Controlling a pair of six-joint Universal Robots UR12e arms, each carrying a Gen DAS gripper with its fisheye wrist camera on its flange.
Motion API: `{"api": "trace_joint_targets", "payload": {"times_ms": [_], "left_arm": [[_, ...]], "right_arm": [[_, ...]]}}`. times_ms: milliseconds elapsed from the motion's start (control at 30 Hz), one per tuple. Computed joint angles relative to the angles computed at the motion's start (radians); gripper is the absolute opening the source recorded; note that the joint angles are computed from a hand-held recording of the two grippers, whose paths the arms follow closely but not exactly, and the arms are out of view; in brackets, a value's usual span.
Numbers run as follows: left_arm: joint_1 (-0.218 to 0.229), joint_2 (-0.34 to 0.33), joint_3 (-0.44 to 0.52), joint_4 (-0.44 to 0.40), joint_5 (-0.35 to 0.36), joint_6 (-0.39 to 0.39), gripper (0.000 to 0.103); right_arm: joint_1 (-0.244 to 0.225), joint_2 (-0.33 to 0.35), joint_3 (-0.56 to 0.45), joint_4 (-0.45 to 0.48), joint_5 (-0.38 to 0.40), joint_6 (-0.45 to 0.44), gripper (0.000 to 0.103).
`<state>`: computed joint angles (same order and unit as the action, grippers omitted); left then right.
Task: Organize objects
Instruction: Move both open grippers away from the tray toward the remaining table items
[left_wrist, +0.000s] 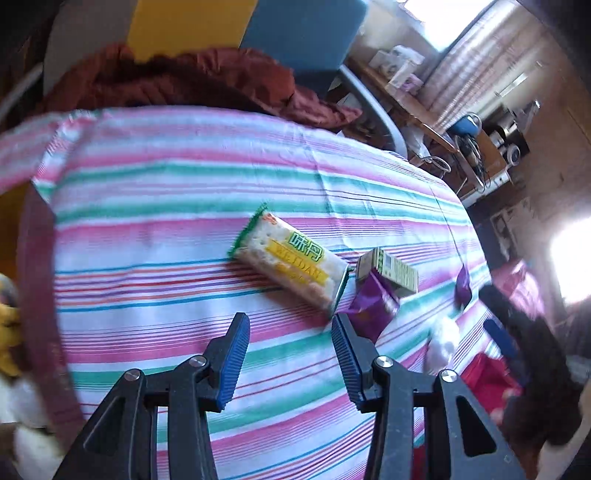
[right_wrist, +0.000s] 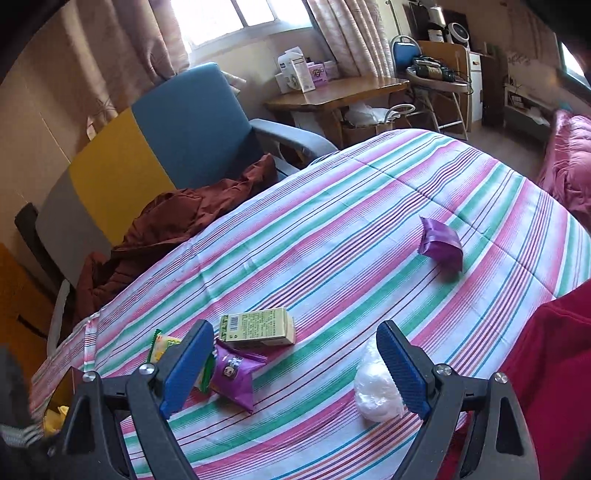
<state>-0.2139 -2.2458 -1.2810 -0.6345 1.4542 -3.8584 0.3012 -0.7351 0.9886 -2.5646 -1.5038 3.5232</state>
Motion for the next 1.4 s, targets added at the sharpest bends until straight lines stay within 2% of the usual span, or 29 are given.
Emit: {"api": "trace_joint_targets", "payload": {"times_ms": [200, 333, 500, 633, 767, 833, 900, 967, 1033, 1200, 1300, 1400], "left_arm": [[0.014, -0.052, 0.059, -0.020, -0.060, -0.135, 0.047], [0.021, -0.082, 0.097, -0.034, -0.067, -0.217, 0.049], [0.018, -0.118, 0.158, -0.088, -0.033, -0.234, 0.050], [0.009, -0.150, 0.219, -0.136, 0.011, -0.200, 0.051], [-0.008, -0.180, 0.281, -0.193, 0.081, -0.100, 0.051], [-0.011, -0.181, 0.278, -0.180, 0.099, -0.059, 0.053], [-0.013, -0.180, 0.269, -0.161, 0.103, -0.019, 0.054], [-0.014, -0.183, 0.276, -0.173, 0.107, 0.023, 0.055], [-0.018, -0.194, 0.306, -0.211, 0.123, 0.058, 0.057], [-0.018, -0.215, 0.361, -0.280, 0.135, 0.045, 0.057], [-0.017, -0.218, 0.362, -0.273, 0.138, 0.080, 0.058], [-0.014, -0.202, 0.324, -0.234, 0.124, 0.121, 0.057]], "right_arm": [[-0.003, 0.002, -0.002, 0.011, 0.026, 0.000, 0.090], [-0.004, -0.002, 0.005, -0.002, 0.033, 0.008, 0.091], [-0.007, -0.003, 0.007, -0.006, 0.043, 0.018, 0.091], [-0.014, -0.011, 0.026, -0.039, 0.040, 0.054, 0.091], [-0.033, -0.031, 0.076, -0.129, 0.011, 0.178, 0.091], [-0.041, -0.036, 0.088, -0.140, -0.001, 0.232, 0.091], [-0.044, -0.035, 0.087, -0.126, 0.004, 0.245, 0.091], [-0.044, -0.033, 0.080, -0.113, 0.012, 0.238, 0.091], [-0.041, -0.035, 0.083, -0.122, -0.015, 0.237, 0.091], [-0.035, -0.031, 0.072, -0.096, -0.039, 0.220, 0.091], [-0.021, -0.009, 0.023, -0.027, -0.022, 0.108, 0.092], [-0.010, 0.004, 0.000, 0.000, -0.010, 0.027, 0.092]]}}
